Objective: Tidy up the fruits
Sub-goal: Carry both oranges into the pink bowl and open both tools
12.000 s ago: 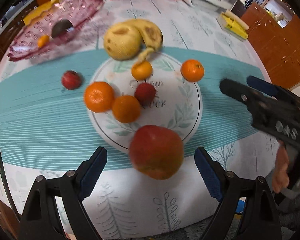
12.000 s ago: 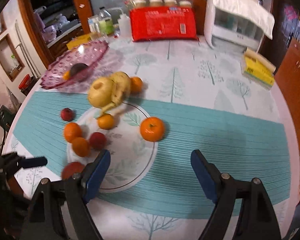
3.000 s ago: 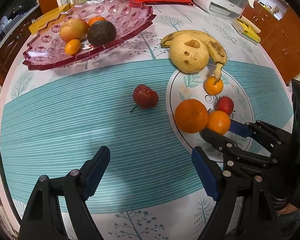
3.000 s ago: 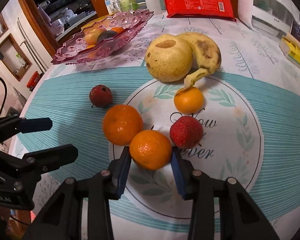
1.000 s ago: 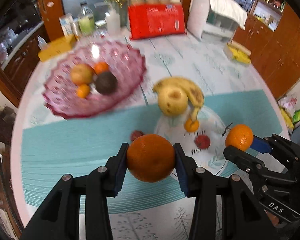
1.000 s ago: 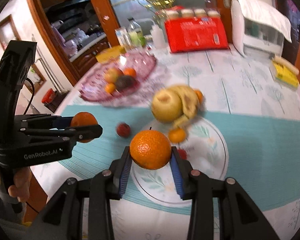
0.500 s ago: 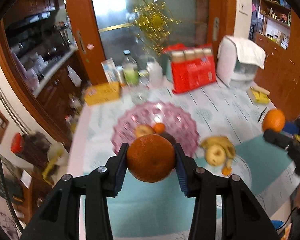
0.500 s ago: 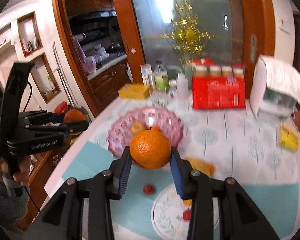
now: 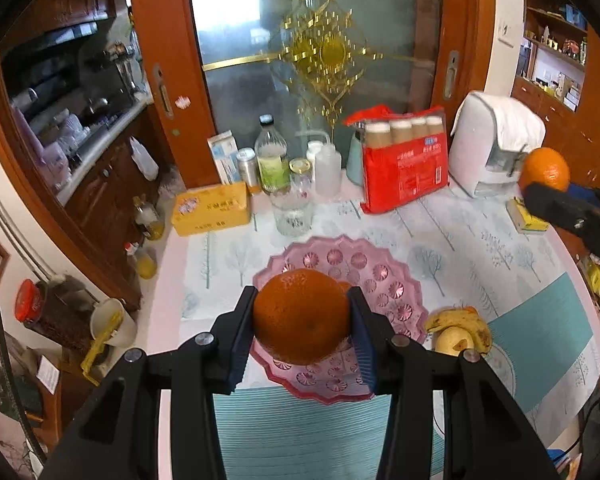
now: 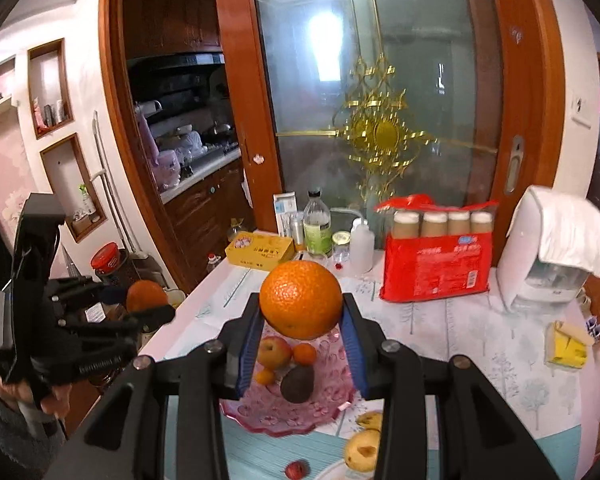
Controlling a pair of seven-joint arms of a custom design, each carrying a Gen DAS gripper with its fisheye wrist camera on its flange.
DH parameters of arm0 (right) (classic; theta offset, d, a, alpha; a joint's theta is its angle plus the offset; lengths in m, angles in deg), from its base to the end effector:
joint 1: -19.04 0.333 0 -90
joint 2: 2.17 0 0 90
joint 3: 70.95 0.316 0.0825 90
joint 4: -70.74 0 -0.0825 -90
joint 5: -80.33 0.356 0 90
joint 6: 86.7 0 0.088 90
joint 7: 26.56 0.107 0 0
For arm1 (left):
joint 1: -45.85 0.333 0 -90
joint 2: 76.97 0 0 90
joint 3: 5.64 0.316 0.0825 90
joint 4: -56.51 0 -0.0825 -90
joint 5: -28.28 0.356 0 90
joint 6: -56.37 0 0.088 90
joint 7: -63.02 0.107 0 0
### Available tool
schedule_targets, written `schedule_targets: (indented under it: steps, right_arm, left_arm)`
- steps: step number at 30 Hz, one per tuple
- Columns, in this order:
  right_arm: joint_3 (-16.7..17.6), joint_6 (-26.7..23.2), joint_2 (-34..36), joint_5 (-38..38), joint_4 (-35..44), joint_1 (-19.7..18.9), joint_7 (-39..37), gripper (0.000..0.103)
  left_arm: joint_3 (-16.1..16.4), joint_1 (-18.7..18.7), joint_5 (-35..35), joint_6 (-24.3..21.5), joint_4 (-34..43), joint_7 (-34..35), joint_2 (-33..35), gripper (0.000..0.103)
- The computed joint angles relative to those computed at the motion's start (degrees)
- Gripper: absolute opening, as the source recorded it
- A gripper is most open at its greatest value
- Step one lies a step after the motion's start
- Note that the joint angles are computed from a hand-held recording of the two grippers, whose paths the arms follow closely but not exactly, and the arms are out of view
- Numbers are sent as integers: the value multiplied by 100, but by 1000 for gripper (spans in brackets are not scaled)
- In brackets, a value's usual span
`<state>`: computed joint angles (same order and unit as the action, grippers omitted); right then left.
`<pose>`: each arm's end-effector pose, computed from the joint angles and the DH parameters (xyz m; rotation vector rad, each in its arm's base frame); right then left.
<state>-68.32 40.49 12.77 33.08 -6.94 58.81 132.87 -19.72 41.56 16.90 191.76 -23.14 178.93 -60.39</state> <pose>0.5021 0.4201 0.6552 -1.4912 1.7660 -0.8166 0.6392 -0.1859 0.6335 -1.1813 2.3707 -0.8848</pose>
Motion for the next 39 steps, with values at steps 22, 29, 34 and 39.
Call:
schedule_targets:
  steps: [22, 29, 34, 39]
  right_arm:
    - [-627, 163, 2413, 2763, 1155, -390, -854, 38]
    - [-730, -149, 2819, 3050, 1630, -371, -1115, 38]
    - [-805, -372, 2996, 3077, 1926, -325, -1180, 40]
    - [-774, -84, 2785, 3188, 1560, -357, -1078, 41]
  left_arm:
    - [-5, -408, 830, -1197, 2147, -827, 2790, 43]
    - [-45, -431, 888, -1286, 2160, -829, 2958, 43]
    - [-62, -440, 903, -1231, 2038, -795, 2917, 44]
    - [-83, -405, 860, -1237, 1889, -804, 2815, 46]
